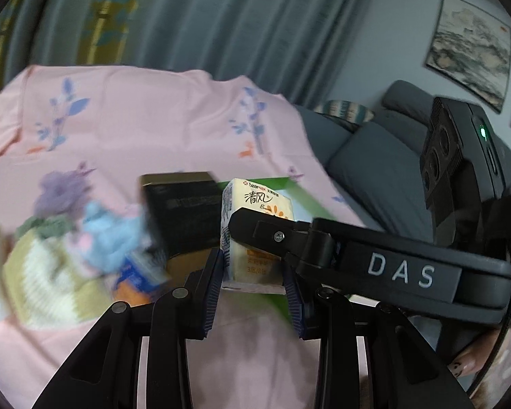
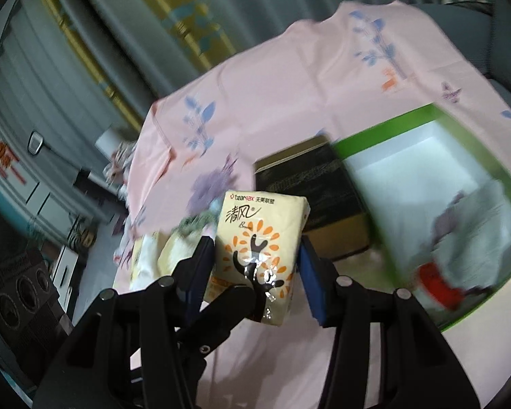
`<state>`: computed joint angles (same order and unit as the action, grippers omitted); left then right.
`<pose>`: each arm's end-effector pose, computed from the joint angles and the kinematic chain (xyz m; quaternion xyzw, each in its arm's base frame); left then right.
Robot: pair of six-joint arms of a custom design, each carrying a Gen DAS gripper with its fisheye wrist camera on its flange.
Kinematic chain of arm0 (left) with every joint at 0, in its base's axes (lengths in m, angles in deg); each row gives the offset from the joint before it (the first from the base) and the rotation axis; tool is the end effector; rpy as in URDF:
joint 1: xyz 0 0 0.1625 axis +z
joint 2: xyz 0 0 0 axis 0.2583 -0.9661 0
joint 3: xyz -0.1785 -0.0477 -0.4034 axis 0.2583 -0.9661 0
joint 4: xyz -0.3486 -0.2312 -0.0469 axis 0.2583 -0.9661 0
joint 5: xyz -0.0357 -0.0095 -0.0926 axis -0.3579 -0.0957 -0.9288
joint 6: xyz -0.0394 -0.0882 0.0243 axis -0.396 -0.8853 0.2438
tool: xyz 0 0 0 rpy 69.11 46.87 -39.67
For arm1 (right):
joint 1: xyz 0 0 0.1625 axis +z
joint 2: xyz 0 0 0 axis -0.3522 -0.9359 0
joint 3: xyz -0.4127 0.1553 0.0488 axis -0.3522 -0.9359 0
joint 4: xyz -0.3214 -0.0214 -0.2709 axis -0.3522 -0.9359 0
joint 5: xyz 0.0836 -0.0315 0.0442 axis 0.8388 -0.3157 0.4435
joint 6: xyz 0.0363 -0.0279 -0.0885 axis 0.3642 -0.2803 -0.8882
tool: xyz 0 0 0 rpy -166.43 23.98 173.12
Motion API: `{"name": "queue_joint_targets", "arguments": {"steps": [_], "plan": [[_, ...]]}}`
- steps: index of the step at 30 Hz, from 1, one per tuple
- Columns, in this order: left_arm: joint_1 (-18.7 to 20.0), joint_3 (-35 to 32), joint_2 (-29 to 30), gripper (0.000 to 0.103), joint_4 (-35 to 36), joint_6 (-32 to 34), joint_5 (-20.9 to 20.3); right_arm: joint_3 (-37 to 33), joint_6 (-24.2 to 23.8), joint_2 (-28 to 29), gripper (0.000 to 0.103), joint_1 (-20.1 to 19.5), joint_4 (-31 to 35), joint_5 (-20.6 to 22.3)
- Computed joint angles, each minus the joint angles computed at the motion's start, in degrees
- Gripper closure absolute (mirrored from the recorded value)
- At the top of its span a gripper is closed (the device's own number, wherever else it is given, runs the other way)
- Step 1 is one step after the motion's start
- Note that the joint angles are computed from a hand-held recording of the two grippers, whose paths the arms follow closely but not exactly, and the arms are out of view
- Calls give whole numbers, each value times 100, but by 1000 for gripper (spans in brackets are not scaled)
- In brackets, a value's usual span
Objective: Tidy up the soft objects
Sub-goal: 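Carry the tissue pack into the box and release it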
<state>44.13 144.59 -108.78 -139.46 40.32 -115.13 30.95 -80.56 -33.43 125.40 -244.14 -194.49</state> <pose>-0.2489 -0.7289 0.1770 0.2760 0.9031 -0.3213 0.0710 0.2918 -0.7313 0.1823 0.0786 -0.9203 0.3545 0.1458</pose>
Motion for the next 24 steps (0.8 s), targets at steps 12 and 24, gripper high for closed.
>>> {"name": "queue_joint_targets", "arguments": {"steps": [12, 24], "plan": [[-112, -1559, 1004, 68, 1430, 381, -711, 335, 441, -451, 54, -386, -753, -342], [-88, -2703, 1897, 68, 2667, 376, -944, 453, 1385, -630, 54, -756, -510, -936]]}}
